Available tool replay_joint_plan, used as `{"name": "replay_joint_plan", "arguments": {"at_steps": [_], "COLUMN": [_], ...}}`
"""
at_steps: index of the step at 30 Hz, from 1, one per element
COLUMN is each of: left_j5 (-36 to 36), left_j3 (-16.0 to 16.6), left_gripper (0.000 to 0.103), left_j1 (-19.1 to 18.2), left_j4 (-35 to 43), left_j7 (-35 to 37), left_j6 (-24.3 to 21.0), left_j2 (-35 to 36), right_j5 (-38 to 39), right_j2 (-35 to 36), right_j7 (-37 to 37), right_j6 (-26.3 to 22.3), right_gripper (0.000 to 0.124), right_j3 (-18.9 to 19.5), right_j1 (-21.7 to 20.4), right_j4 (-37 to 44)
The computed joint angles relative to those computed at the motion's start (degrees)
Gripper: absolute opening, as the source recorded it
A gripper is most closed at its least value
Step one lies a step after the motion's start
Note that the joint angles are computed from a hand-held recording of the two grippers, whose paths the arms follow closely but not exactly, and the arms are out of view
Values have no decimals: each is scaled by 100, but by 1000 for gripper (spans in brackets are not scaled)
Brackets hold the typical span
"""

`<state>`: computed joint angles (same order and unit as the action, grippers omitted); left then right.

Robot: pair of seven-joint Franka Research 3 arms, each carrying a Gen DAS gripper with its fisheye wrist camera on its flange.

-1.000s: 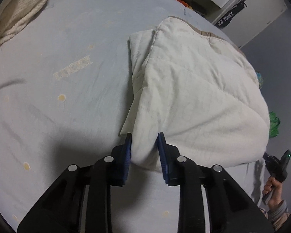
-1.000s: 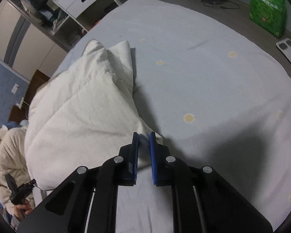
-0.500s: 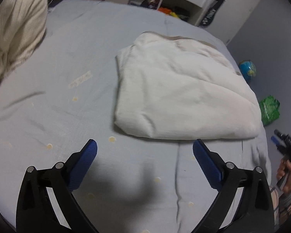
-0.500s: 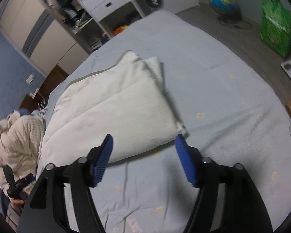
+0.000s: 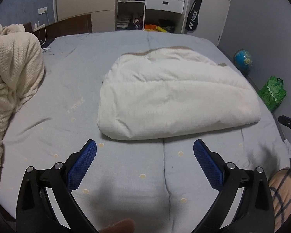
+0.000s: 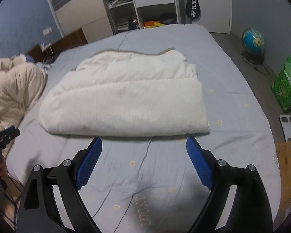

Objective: Fold large clothes

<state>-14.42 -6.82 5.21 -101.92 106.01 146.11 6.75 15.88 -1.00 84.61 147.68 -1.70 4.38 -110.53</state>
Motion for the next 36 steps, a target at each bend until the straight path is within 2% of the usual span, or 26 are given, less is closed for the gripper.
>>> {"name": "replay_joint_plan", "arguments": {"at_steps": [3,12,16,23,36], "left_j5": [102,-103,-55,23,-34], "left_j3": [2,-81,-86,-68,-69], "left_gripper": [96,96,96,96,96], "left_j1": [-17,-12,-57,-104,-109], "left_j4": [7,-135,-250,-402,-431], "left_j7": [-86,353,433,434,490], "left_j6": [-21,134,359,736,825], "left_j2": [83,40,-14,-89,-110], "right_j5": [-221,-861,-672,-1037,-918], "right_j2": [25,-126,-241,-222,-239], "right_j7": [237,634,407,597,642], "right_j6": [-102,209,408,505,578], "right_gripper": [85,90,90,91,91], "right_j3": [31,86,106,150,127], "right_j1": [30,85,138,142,131], "right_j4": [-5,-274,-431,-435,-481]}}
